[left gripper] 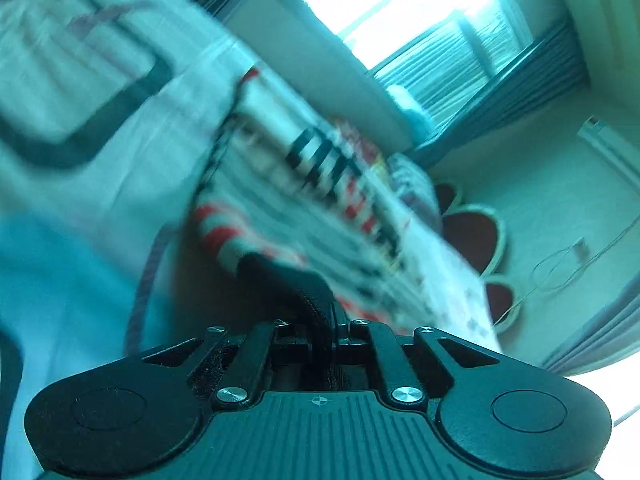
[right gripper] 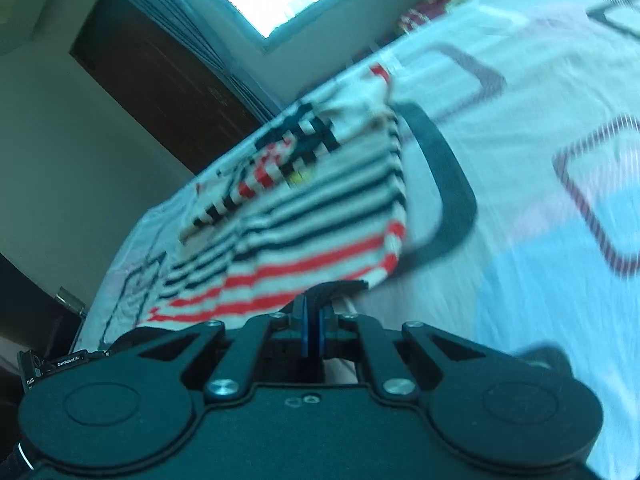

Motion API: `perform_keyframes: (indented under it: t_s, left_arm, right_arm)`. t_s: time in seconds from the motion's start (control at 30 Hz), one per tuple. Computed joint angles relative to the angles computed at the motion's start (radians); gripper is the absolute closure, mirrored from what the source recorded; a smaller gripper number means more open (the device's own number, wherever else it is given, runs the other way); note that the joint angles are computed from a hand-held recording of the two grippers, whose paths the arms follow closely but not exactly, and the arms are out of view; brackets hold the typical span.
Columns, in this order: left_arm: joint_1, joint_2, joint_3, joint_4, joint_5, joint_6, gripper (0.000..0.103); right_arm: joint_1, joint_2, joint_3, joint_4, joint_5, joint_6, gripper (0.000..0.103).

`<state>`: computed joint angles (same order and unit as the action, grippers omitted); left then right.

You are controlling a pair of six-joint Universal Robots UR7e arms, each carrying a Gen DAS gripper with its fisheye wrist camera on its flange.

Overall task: Fold small clothes
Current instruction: 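Carry the held hem over the sweater toward the collar with both tools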

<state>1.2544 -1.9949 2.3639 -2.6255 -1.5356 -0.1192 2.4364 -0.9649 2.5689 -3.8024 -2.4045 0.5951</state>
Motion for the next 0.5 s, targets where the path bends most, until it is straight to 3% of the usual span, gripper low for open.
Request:
perform_keyframes:
  t_s: [0.17, 0.33, 0.5]
  left_arm:
    - [-0.048, 0.119, -0.113, -0.073, -0.019, -0.001, 0.095]
    - [-0.082, 0.286, -0.27, -0.088, 0.003, 0.034, 0.095]
    - [-0.069, 0.485, -0.475, -0.057, 0.007, 0.055, 0.095]
  right_arm:
    - [-0.032, -0.059, -0.104, 0.018, -0.001, -0.176, 0.097]
    - [-0.124, -0.104, -0.208, 0.029, 0.061, -0.323, 0.097]
    - [-0.253, -0.129, -0.294, 0.057, 0.176, -0.352, 0.097]
